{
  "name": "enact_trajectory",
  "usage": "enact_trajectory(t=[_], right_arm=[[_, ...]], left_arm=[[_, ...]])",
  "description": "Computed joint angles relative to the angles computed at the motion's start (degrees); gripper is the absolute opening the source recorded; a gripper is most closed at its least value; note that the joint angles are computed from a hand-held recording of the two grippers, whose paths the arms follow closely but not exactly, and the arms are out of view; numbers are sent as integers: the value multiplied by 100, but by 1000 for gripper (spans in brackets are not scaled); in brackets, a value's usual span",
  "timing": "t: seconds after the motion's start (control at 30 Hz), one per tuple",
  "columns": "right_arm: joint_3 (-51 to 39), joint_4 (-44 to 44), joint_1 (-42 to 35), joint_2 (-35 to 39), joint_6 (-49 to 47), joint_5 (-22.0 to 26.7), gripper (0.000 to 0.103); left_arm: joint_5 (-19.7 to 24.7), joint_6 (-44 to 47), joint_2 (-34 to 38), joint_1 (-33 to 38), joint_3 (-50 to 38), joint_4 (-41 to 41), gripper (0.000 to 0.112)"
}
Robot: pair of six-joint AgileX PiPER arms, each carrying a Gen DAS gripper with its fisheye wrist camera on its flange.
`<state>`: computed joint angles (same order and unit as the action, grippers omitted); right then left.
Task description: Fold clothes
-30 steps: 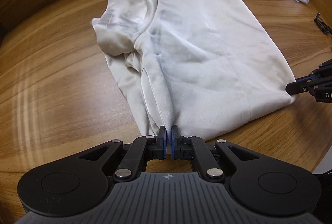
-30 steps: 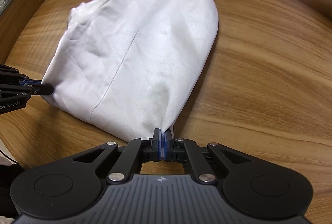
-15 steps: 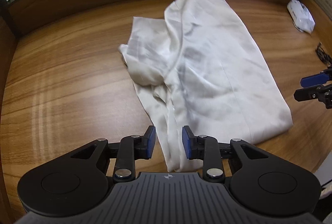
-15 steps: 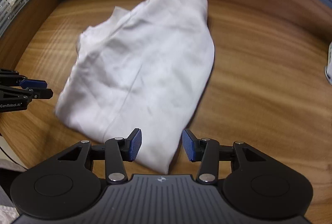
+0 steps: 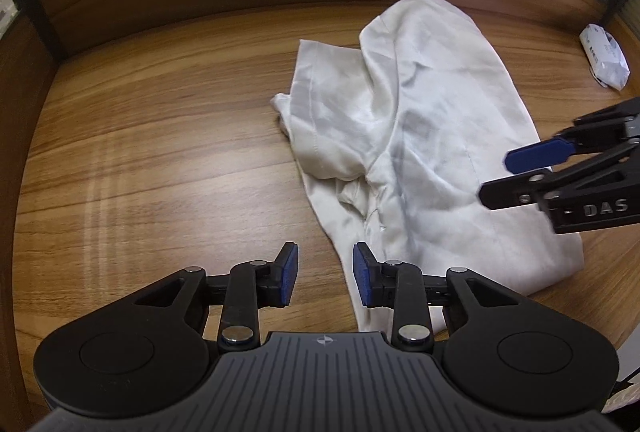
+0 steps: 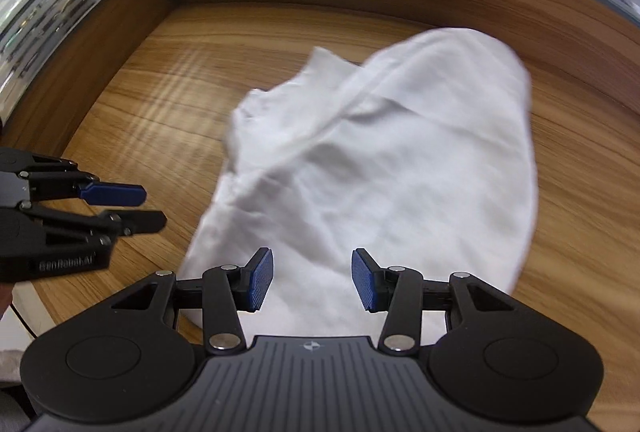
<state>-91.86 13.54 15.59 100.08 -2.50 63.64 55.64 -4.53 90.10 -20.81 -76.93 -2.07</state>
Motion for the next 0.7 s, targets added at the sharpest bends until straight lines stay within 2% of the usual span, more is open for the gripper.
enact_trajectory(t=[0.33,0.37,0.4,0.5,0.6,0.7], right_arm=[[-1168,158,515,1137,329,295,47],[-1264,91,564,1220,393,335,39],[-1384,-2,621,1315,486,386,27],[-1482,-202,680,1386,702,426,8],[-1381,-254,607,1251,752,427,2],[-1135,-272,481,947,745,388,2]], left_arm=[[61,235,-191,504,222,-171,40],[53,250,-197,528,234,-186,40],[49,258,-197,546,240,-199,40],[64,238,-156,566,203,-223,40],[86,236,-62,560,128,-289,40],[96,228,39,484,46,-358,40]])
